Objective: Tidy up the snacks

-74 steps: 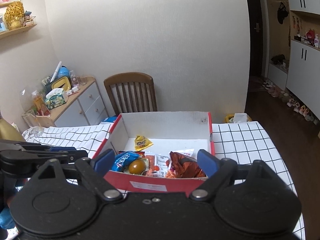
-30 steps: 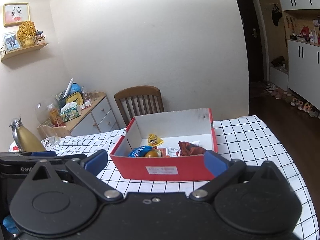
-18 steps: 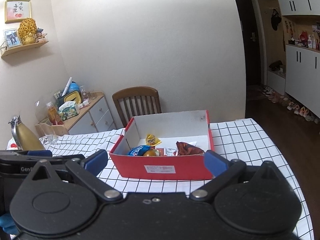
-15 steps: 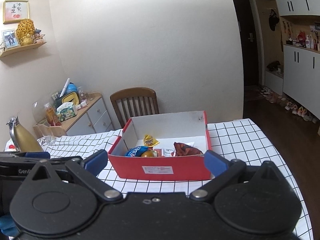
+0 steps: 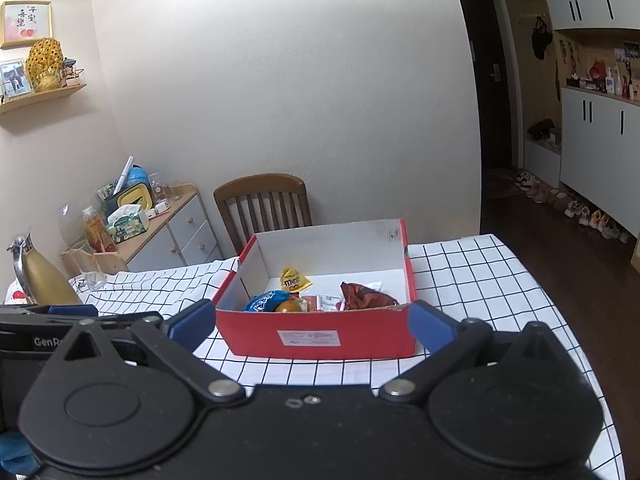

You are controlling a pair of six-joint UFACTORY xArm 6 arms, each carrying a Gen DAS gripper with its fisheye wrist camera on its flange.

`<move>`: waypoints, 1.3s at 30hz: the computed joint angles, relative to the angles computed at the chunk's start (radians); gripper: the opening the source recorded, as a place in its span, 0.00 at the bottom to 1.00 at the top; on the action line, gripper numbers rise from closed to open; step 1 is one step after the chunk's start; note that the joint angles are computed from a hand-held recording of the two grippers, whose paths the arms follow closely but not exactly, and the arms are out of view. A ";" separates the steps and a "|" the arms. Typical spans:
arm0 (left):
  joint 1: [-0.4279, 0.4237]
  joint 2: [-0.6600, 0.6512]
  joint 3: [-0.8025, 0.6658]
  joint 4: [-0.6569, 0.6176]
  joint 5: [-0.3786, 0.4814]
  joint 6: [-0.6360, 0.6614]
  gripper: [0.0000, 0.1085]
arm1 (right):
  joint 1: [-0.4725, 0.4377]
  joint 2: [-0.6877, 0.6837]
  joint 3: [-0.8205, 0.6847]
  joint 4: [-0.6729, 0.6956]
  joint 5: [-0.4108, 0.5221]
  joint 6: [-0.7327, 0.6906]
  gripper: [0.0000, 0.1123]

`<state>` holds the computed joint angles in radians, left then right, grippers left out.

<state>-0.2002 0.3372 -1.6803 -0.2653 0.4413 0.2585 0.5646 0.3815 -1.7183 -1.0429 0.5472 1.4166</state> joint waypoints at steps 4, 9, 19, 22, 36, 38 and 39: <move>0.000 0.000 0.000 -0.001 0.000 0.001 0.95 | 0.000 -0.002 0.002 -0.005 0.000 0.008 0.92; 0.000 0.002 -0.004 -0.003 0.005 0.001 0.95 | 0.000 -0.008 0.009 -0.019 -0.002 0.018 0.92; -0.008 -0.004 -0.001 -0.052 0.011 0.045 0.95 | 0.007 -0.015 0.017 -0.026 0.009 0.016 0.92; -0.011 -0.004 -0.001 -0.064 0.011 0.054 0.95 | 0.009 -0.020 0.021 -0.031 0.014 0.022 0.92; -0.016 -0.037 0.025 -0.190 0.011 0.151 0.95 | 0.014 -0.037 0.039 -0.058 0.039 0.034 0.92; -0.016 -0.043 0.028 -0.206 0.017 0.161 0.95 | 0.015 -0.037 0.040 -0.062 0.037 0.037 0.92; -0.017 -0.045 0.030 -0.203 0.014 0.161 0.95 | 0.014 -0.036 0.039 -0.061 0.034 0.035 0.92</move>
